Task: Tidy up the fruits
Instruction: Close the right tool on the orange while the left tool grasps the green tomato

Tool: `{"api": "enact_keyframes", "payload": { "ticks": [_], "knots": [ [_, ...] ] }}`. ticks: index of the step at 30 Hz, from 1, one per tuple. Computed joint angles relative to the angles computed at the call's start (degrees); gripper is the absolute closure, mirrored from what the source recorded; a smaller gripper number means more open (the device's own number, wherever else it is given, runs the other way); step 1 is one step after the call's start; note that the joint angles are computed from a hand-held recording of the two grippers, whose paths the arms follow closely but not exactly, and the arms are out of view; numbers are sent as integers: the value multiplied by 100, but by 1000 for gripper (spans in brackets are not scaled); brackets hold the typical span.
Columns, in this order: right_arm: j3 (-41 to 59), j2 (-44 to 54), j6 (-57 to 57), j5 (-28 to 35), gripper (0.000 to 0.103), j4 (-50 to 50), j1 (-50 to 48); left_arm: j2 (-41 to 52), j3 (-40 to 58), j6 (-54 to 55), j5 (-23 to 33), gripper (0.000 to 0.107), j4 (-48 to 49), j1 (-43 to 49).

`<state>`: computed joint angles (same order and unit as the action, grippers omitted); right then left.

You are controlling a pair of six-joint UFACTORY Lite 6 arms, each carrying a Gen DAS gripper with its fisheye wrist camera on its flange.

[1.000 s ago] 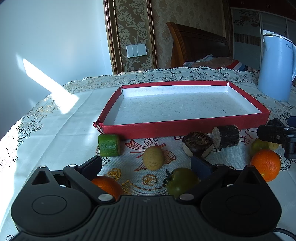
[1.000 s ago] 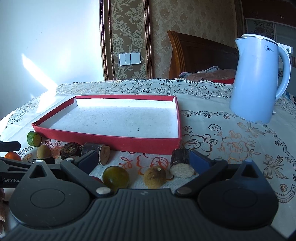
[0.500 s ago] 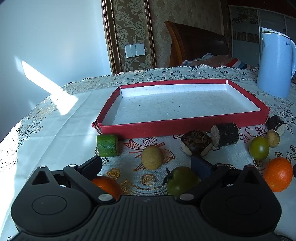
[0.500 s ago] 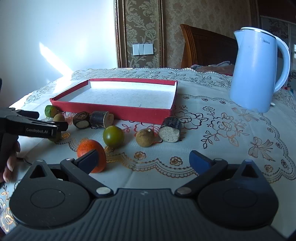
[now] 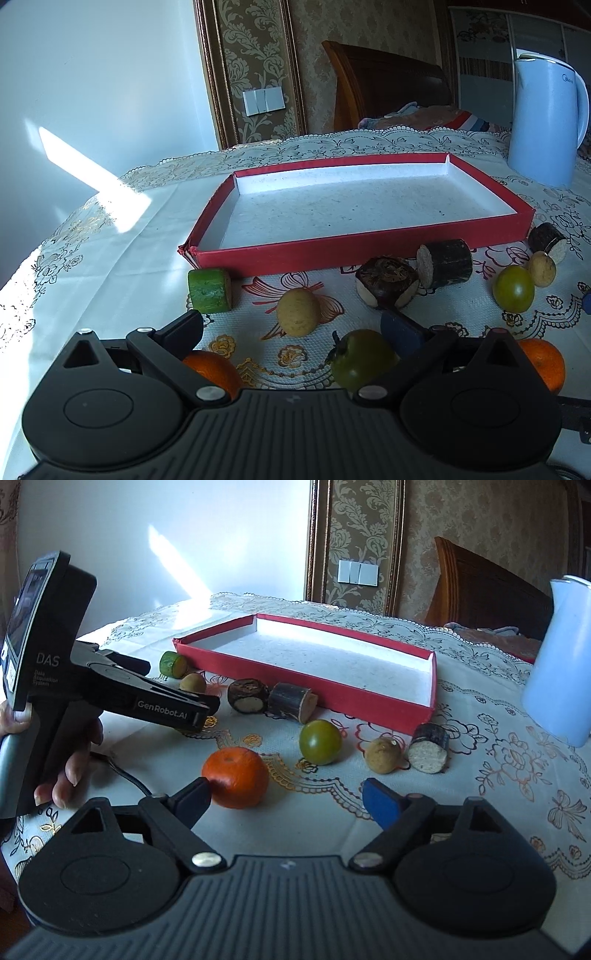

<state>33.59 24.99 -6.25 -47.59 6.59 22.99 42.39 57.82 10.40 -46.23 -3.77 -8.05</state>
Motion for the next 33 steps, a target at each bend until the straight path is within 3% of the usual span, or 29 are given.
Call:
{"api": "enact_keyframes", "payload": {
  "ticks": [5, 7, 9, 12, 22, 28, 33],
  "knots": [
    [640, 320, -752, 489, 20, 660, 445, 17, -22, -85, -129, 4, 81, 13],
    [867, 506, -875, 681, 31, 754, 494, 26, -26, -94, -160, 4, 83, 9],
    [928, 520, -729, 756, 32, 543, 430, 20, -22, -70, -128, 4, 69, 9],
    [798, 452, 64, 723, 61, -394, 146, 19, -60, -162, -226, 4, 123, 15],
    [-73, 82, -44, -48, 64, 175, 80, -58, -302, 141, -483, 4, 268, -100],
    [-261, -2, 428, -146, 64, -398, -318, -17, -110, 249, -62, 4, 142, -142],
    [-267, 20, 259, -192, 64, -205, -210, -33, -112, 302, 39, 5, 163, -125]
  ]
}}
